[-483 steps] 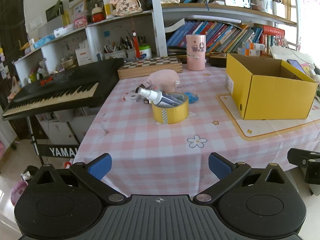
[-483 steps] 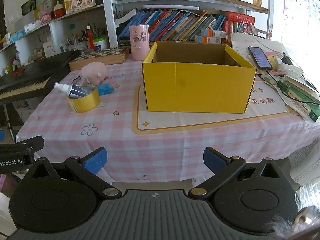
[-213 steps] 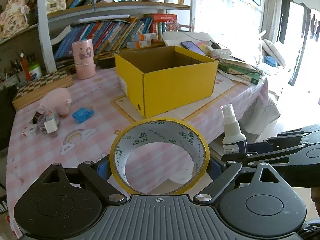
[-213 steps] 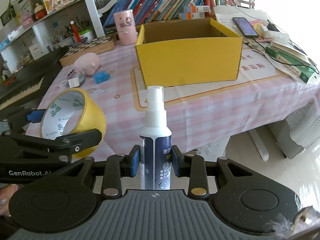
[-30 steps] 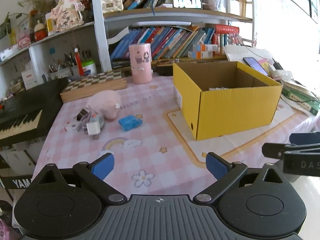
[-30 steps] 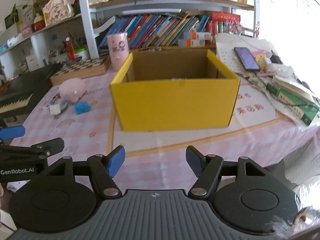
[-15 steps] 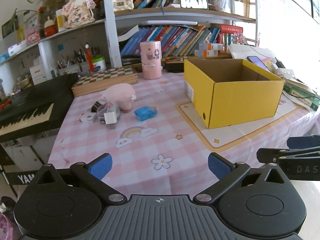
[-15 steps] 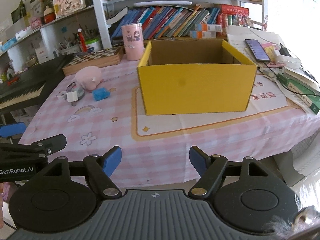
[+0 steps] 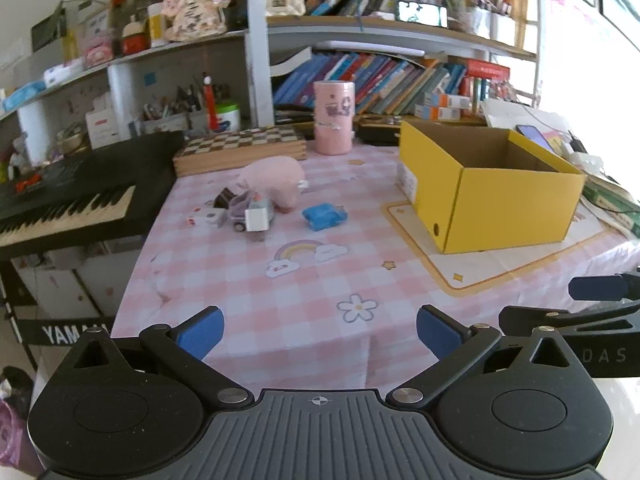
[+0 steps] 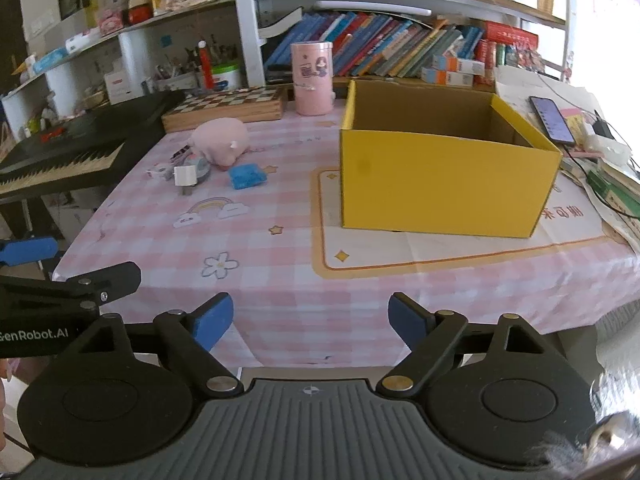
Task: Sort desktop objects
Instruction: 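Withdraw both open grippers from the box back over the table, then move the right gripper to the blue cloth and close on it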
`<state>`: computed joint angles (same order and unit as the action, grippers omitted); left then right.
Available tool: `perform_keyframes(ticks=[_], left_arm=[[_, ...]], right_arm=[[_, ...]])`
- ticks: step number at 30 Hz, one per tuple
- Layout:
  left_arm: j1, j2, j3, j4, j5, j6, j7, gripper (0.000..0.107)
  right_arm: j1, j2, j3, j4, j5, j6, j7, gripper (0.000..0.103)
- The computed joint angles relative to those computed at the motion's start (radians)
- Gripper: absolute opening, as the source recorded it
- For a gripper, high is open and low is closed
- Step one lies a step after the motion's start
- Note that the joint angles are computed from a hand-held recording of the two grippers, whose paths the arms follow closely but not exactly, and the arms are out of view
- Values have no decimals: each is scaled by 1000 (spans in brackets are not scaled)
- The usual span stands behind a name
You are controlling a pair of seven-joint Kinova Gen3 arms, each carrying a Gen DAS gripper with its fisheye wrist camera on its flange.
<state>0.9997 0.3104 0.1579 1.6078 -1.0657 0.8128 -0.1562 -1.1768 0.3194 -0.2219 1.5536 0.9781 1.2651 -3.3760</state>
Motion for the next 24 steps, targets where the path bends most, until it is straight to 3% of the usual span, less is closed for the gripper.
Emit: perform_keyframes(ticks=[8, 15, 24], left_arm=[[-11, -24, 5, 36, -18, 6, 40, 103], [-4, -10, 16, 19, -24, 94, -1, 103], [-33, -41, 26, 67, -49, 92, 41, 103]], right_arm=[[-3, 20, 5, -32, -6, -17, 40, 86], [-15, 40, 22, -67, -7, -21, 78, 86], [-26, 72, 44, -122, -12, -42, 133, 86]])
